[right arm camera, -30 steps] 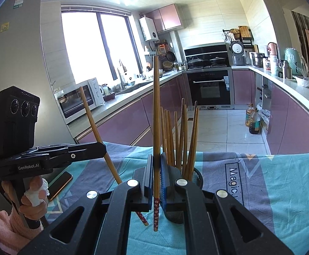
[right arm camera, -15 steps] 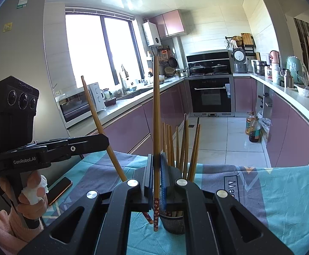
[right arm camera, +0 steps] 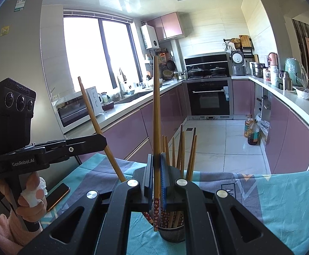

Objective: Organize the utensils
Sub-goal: 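Lower the chopstick into the mesh cup with the right gripper while the left lowers its own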

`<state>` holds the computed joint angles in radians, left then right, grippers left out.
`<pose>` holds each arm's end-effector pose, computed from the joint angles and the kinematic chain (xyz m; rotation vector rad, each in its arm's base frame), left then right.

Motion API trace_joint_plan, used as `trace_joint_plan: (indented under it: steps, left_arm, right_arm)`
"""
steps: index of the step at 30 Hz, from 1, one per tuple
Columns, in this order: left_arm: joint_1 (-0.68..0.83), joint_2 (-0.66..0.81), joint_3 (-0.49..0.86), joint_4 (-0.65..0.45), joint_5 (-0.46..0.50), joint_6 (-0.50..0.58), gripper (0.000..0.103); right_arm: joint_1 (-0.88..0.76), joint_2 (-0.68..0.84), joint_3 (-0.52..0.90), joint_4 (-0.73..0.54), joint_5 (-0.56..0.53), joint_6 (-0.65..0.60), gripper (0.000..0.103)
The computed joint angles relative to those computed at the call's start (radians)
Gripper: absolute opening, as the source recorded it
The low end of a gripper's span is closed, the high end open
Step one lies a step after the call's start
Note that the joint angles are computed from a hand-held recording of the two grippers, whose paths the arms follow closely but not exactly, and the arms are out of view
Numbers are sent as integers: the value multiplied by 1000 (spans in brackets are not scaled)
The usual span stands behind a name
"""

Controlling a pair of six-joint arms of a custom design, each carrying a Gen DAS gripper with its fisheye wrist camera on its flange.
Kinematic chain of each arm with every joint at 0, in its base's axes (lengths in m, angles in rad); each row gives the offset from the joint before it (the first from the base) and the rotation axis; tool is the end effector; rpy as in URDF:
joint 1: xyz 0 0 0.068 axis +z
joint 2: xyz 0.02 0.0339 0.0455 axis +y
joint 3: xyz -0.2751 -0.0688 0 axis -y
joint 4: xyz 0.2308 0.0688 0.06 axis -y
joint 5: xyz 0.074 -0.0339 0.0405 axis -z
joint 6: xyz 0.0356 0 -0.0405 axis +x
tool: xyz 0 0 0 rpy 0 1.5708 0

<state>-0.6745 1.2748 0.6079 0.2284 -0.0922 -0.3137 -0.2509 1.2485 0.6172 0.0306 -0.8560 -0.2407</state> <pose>0.2030 -0.1581 0.2345 0.3083 2.0252 -0.5340 0.2342 -0.0323 0.2316 -0.4579 1.9482 0.6115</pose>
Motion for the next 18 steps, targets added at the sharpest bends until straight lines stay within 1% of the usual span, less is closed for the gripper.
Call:
trace_joint_plan:
  steps: [8,15,18]
  left_arm:
    - [-7,9,26,-33,-12,-5,7]
    - [-33,34,43,-51,-50,-14,7]
    - [-30,33,46,-63,-47,-14,7]
  right_arm:
    - [26,29,6,43,39,46,6]
    - [44,81,23,63,68,59,6]
    - [46,95,23,72,74,63,6]
